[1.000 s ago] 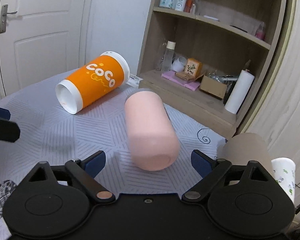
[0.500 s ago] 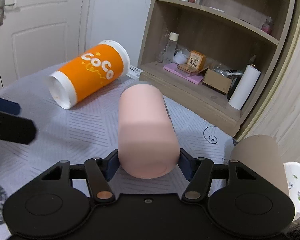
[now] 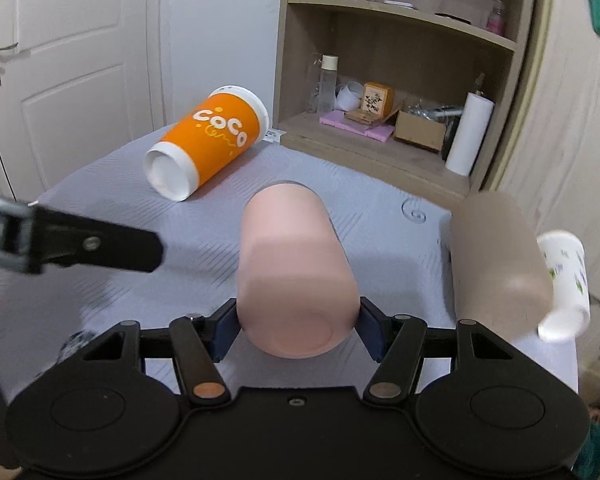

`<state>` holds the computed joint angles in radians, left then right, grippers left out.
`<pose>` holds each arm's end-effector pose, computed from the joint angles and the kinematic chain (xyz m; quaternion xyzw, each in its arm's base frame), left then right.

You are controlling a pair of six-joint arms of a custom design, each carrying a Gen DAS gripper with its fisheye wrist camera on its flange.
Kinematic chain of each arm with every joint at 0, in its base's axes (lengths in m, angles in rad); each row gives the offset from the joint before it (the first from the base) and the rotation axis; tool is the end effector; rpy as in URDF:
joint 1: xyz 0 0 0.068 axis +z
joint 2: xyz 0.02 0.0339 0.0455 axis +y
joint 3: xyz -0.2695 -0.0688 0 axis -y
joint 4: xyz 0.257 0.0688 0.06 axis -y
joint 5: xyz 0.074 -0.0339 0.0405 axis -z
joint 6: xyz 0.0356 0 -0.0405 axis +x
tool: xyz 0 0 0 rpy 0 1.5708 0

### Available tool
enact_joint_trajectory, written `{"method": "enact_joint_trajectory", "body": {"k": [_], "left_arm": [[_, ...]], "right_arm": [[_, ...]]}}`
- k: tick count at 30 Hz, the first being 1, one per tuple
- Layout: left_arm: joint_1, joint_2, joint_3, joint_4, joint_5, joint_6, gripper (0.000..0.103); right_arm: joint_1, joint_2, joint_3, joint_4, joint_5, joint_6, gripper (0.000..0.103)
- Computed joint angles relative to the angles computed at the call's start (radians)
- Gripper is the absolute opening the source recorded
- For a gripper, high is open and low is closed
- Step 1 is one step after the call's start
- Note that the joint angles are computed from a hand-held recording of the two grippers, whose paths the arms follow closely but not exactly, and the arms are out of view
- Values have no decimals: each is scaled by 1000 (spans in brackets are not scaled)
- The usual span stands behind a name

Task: Flip cup upright
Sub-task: 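Lift the pink tumbler with the right tool and rotate it lid-up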

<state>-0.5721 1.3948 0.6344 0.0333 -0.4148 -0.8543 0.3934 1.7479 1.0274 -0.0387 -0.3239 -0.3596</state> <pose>0.2432 -0.1395 0.1743 -0.2090 0.8721 -0.1201 0.4259 0.3451 0.1555 0.1801 -0.3926 0.8199 0.1547 0.3870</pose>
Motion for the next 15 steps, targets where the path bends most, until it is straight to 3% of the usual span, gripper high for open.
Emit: {"method": "enact_joint_trajectory", "body": {"k": [15], "left_arm": [[-125,7,14,-41,41,-111,103]], "right_arm": [[-54,-243,-260,-43,-35,50,67]]}}
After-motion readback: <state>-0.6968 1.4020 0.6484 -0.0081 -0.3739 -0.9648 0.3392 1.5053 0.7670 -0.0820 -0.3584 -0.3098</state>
